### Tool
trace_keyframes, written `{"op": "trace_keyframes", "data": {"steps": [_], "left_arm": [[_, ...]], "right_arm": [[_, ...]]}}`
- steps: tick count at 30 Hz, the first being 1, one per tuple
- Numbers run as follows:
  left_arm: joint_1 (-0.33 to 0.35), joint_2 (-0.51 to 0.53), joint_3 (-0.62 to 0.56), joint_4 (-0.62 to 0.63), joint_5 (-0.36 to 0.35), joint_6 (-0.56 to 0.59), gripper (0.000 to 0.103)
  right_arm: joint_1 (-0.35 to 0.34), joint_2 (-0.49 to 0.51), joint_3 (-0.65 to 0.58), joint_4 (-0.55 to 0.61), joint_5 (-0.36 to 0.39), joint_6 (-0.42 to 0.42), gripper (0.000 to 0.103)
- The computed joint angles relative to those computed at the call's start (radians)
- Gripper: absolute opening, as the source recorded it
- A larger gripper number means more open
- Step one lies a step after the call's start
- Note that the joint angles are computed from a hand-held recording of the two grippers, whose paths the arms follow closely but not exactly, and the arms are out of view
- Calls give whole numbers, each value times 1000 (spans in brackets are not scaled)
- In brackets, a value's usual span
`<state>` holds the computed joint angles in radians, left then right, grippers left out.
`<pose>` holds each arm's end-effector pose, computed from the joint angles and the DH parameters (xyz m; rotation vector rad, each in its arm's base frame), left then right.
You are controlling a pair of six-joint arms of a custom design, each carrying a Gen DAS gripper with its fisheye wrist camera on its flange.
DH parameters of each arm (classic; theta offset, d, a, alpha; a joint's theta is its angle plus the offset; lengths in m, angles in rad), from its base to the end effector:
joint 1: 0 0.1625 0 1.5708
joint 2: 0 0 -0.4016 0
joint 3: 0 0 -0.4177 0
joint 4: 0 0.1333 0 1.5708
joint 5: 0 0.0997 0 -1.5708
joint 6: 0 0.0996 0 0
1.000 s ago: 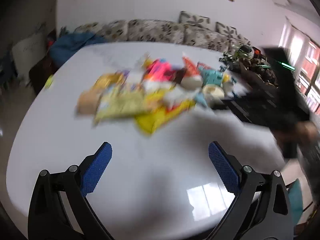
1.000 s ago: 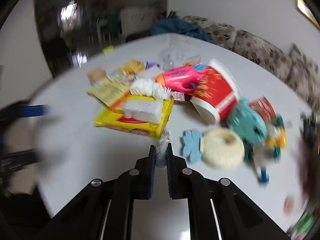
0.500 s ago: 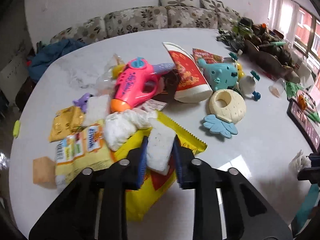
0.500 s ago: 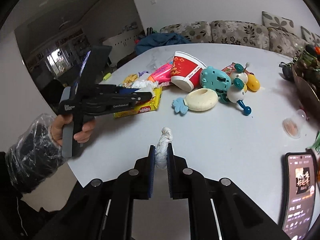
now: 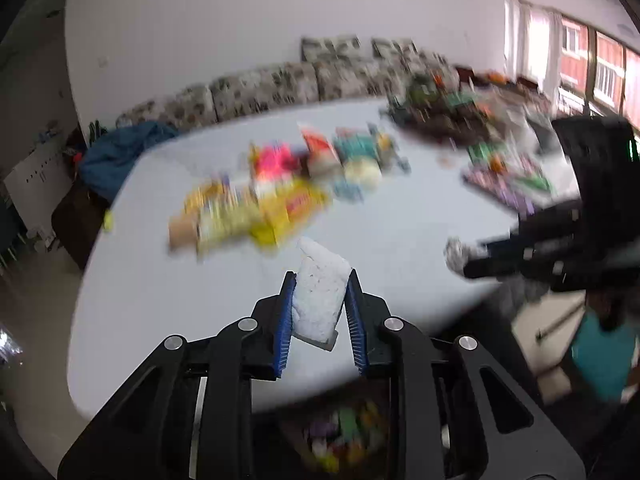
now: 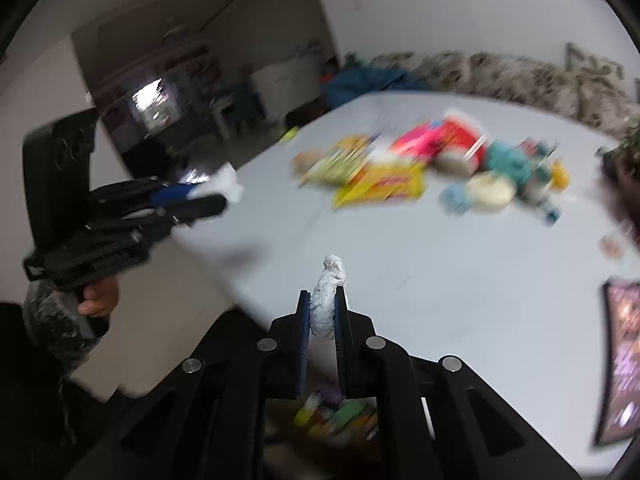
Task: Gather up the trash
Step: 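Carry both items to the cardboard box and open both tools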
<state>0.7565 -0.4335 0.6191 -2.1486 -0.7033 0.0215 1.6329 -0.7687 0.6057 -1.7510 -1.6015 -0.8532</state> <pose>-0.5049 -0.7643 0.2327 0.7556 2.2341 -0.8503 0.1814 -0.8185 0.4493 1.2951 -2.6474 0.4539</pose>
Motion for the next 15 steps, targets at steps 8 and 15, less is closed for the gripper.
{"op": "trace_keyframes", "data": {"steps": [8,15], "left_arm": [[55,-146,367,197,-93,-304,67],[105,-79,323,309,-88,-392,87]], "right_arm": [[-48,-51,266,7,-240,57,37],[-66,-85,354,-98,-240,86,50]]}}
